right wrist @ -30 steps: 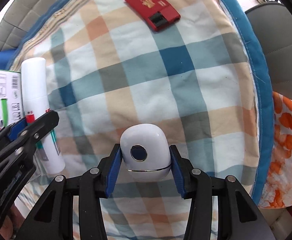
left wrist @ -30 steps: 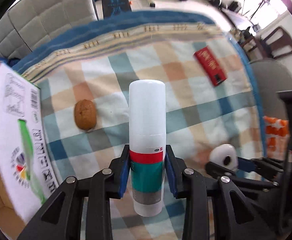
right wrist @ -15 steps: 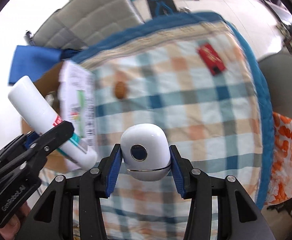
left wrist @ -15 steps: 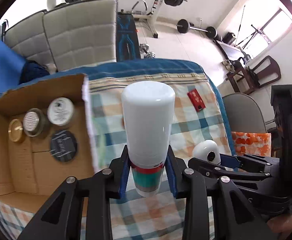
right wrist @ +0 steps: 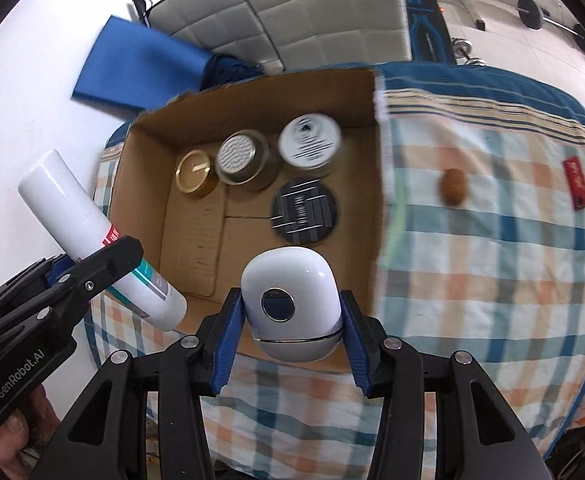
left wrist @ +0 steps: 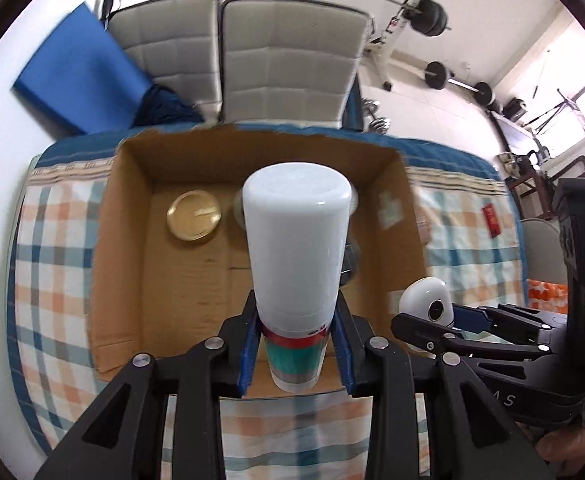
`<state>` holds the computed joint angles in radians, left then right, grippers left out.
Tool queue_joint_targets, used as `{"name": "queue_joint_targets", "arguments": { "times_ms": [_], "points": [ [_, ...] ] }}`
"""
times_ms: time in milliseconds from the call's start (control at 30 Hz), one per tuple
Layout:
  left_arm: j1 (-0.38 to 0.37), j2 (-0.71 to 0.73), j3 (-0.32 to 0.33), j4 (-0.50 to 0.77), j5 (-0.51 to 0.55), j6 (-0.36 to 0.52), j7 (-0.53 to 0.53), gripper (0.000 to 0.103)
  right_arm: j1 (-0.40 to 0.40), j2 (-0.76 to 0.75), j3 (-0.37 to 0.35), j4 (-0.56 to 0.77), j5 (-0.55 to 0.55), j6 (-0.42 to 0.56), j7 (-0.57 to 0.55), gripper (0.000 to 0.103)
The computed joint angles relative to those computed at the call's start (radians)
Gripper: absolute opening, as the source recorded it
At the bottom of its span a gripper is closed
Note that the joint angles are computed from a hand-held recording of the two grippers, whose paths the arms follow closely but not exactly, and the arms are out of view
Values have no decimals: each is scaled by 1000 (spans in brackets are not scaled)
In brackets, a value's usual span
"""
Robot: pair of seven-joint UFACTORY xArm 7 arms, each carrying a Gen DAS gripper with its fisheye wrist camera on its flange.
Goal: Organize rigid objects
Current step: 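Carry the tube and white case with both grippers over the box, then open both grippers to release the tube and white case in the box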
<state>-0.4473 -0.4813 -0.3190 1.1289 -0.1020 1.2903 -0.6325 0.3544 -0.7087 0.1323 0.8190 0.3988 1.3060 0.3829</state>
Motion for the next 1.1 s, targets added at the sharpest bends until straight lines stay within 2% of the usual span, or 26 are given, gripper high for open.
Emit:
{"name": "queue_joint_targets", "arguments": {
  "times_ms": [100,200,367,467,667,933,1100],
  "points": [
    [6,-31,57,-95,-29,-2,62,30,23,102,67,-2,19,-88,40,49],
    [20,-23,104,-171,-60,-10,143,30,43,199,98,-6,4,-155,80,49],
    [57,40,143,-256,-88,-32,245,30,82,337,112,-6,-9,-240,147,49],
    [74,71,160,-255,-121,-64,279,30,105,405,110,3,-10,-284,160,49],
    [100,127,172,-255,-164,-101,312,30,126,505,111,62,-44,-309,191,50],
    [119,122,191,-287,-223,-133,338,30,127,603,109,131,-99,-336,207,50],
    [139,102,204,-277,-212,-101,332,39,120,618,100,135,-91,-354,196,50]
  ]
}}
